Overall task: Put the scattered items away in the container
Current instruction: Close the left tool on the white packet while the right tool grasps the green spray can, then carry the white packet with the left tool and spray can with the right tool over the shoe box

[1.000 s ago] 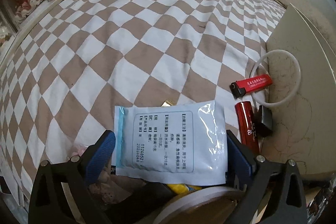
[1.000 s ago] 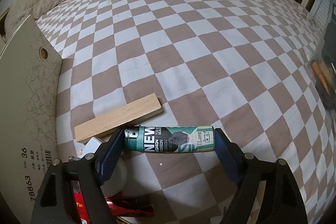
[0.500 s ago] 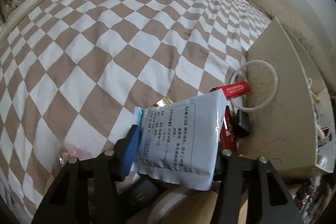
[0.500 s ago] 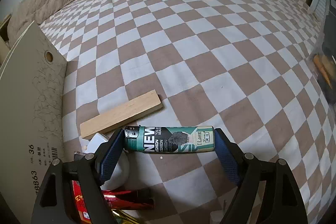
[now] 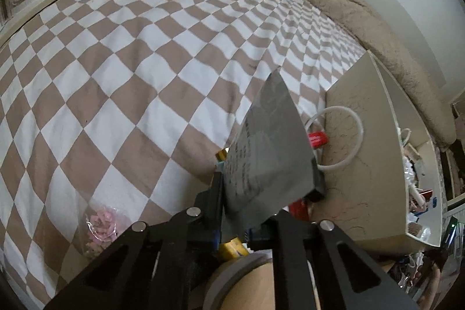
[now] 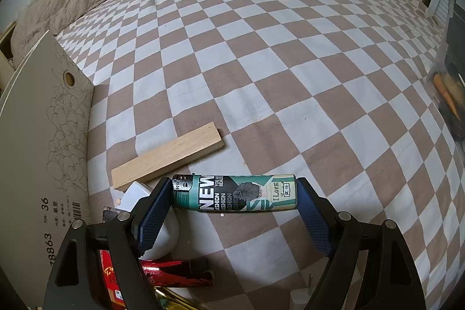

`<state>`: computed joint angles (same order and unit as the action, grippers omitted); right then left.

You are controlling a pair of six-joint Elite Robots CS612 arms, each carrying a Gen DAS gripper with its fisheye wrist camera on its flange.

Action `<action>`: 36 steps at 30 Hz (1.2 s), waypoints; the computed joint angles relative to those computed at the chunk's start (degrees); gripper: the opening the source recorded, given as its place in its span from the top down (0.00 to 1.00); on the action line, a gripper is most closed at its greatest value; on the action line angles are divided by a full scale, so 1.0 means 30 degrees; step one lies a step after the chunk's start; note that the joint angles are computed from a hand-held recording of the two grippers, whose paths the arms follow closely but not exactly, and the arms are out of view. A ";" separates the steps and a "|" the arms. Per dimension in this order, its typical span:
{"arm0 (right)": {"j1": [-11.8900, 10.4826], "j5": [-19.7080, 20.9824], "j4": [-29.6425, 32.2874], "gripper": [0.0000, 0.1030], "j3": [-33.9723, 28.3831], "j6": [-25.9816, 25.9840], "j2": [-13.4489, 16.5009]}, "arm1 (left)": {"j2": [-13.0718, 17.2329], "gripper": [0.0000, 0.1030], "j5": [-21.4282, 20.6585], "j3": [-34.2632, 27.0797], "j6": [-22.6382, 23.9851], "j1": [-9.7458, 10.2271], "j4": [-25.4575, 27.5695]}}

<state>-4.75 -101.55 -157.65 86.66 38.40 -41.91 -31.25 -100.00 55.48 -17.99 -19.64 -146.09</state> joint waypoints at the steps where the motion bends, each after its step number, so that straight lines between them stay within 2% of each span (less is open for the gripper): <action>1: -0.0012 0.0031 -0.0086 0.19 0.0038 0.0011 -0.0013 | -0.0013 0.88 0.0069 0.0028 0.0075 -0.0029 -0.0147; 14: -0.0106 0.0268 -0.2526 0.19 0.0929 0.0730 -0.0447 | -0.0027 0.88 -0.0030 0.0147 0.0210 -0.0138 -0.1535; 25: 0.0376 0.0224 -0.4354 0.19 0.1089 -0.0371 -0.0641 | 0.0242 0.88 0.0079 -0.0357 0.0755 -0.0383 -0.2054; 36: 0.1023 0.0054 -0.7562 0.19 0.1715 -0.1488 -0.1156 | -0.0357 0.88 -0.0441 0.0691 0.1108 -0.0390 -0.4134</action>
<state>-1.69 -101.39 -180.34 91.81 33.94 -45.37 -32.32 -101.32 57.56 -14.66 -20.81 -158.49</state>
